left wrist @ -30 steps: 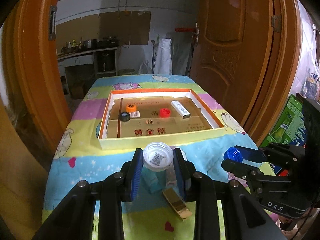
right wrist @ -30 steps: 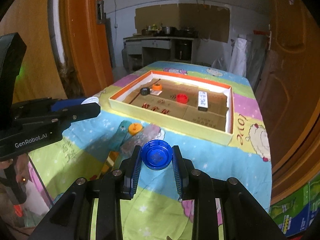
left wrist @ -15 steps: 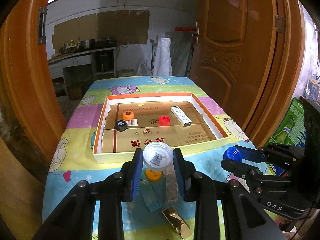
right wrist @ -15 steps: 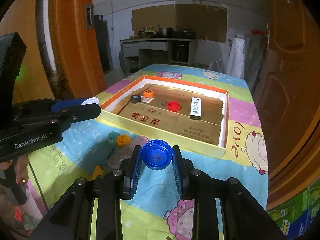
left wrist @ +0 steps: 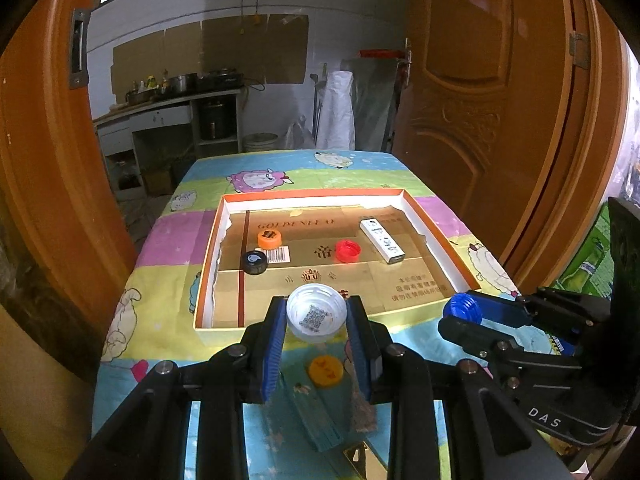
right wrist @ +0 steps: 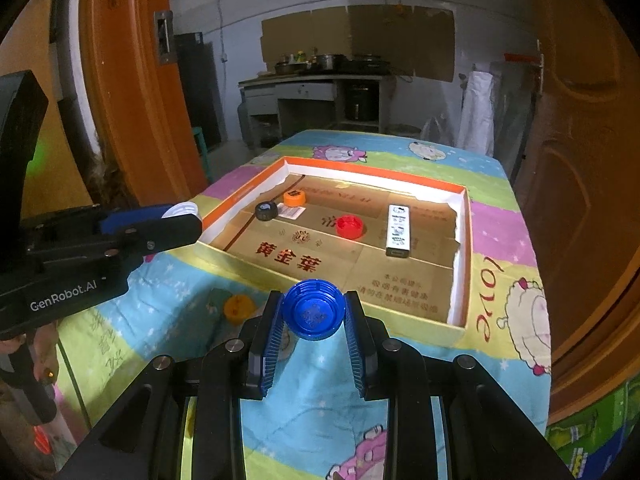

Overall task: Organize rigid objects
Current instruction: 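Carry the blue cap and white cap up over the cardboard tray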

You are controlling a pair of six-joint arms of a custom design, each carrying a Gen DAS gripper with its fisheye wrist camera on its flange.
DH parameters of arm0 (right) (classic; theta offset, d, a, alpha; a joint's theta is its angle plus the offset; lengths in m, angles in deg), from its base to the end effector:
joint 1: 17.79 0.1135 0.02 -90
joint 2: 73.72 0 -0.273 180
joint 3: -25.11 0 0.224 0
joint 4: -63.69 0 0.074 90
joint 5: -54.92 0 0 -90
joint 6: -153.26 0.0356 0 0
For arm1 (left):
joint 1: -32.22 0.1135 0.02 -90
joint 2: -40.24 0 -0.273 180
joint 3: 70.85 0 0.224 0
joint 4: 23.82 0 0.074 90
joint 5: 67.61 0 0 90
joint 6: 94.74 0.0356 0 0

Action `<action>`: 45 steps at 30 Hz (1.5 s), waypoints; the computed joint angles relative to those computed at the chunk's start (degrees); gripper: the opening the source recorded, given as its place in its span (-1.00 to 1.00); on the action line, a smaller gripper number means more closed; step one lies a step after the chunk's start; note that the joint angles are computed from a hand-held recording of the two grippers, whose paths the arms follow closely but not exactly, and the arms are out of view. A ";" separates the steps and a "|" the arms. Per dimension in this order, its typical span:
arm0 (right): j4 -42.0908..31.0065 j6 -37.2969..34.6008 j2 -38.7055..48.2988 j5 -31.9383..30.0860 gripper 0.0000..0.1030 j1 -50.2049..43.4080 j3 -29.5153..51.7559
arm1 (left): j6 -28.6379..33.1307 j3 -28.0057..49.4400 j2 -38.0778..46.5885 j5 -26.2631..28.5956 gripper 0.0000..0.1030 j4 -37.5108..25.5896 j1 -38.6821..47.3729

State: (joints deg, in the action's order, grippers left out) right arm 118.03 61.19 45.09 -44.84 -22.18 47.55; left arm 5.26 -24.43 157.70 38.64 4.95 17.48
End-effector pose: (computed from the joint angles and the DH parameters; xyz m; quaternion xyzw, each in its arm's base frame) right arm 0.2076 -0.0099 0.0571 -0.0161 0.9109 0.0548 0.4088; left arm 0.2864 -0.0856 0.0711 0.2498 0.8721 -0.1457 0.3948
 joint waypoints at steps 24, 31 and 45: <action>-8.63 -1.69 2.51 -0.83 -0.41 -2.53 11.12 | 1.31 12.77 4.97 -0.54 -0.40 -8.07 -1.65; -12.79 -3.06 2.37 -0.14 -0.41 -4.30 15.14 | 1.93 18.69 6.87 -0.03 -0.40 -12.25 -1.61; -24.89 -8.63 5.55 -0.38 -0.41 -11.19 28.49 | 2.19 38.93 15.44 -0.31 -0.40 -27.29 -4.08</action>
State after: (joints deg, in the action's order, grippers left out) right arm 93.14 52.56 50.64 -45.21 -33.37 76.03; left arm 7.45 14.51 173.14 38.33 -22.34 13.39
